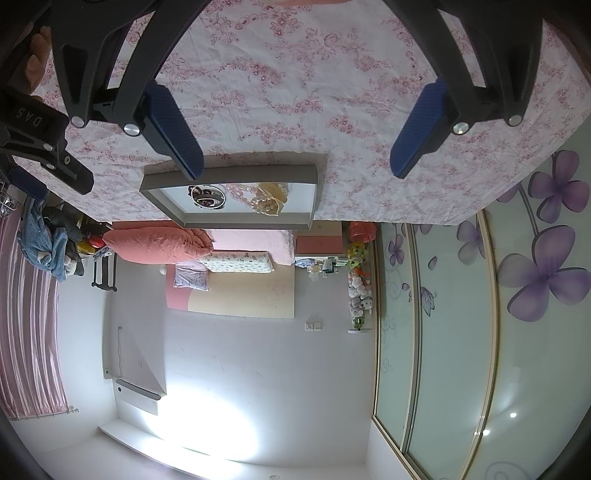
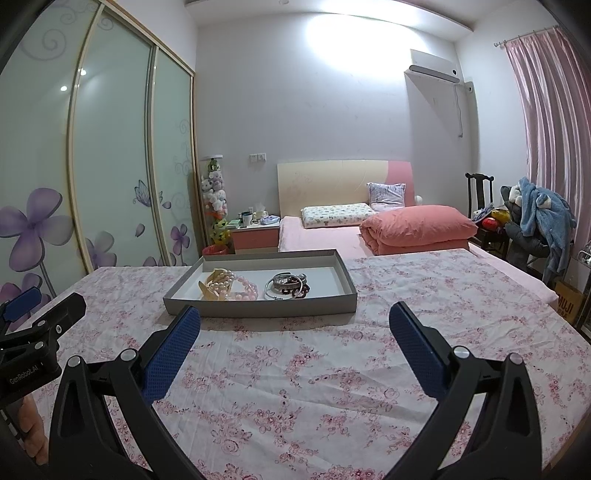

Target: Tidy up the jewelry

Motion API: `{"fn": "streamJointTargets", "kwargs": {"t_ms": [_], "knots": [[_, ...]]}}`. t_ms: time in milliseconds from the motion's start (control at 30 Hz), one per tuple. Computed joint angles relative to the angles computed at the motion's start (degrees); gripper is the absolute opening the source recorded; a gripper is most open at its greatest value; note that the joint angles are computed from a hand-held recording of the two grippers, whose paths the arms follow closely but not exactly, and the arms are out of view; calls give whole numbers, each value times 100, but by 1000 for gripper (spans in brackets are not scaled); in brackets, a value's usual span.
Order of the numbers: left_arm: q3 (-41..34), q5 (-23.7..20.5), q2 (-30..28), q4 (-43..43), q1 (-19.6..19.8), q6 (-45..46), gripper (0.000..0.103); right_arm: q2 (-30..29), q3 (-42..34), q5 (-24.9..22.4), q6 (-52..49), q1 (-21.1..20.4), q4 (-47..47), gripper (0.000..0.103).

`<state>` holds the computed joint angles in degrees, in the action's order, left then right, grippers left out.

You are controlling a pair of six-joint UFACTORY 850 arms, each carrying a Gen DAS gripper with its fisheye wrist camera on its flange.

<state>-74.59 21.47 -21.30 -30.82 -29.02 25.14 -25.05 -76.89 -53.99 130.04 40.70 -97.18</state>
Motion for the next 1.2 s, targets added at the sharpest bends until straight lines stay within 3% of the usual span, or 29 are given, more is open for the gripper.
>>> {"fn": "streamJointTargets", "kwargs": {"t_ms": [1200], "knots": [[48, 24, -28, 41, -25, -47, 99, 0, 0, 48, 11, 5, 28, 101]]}}
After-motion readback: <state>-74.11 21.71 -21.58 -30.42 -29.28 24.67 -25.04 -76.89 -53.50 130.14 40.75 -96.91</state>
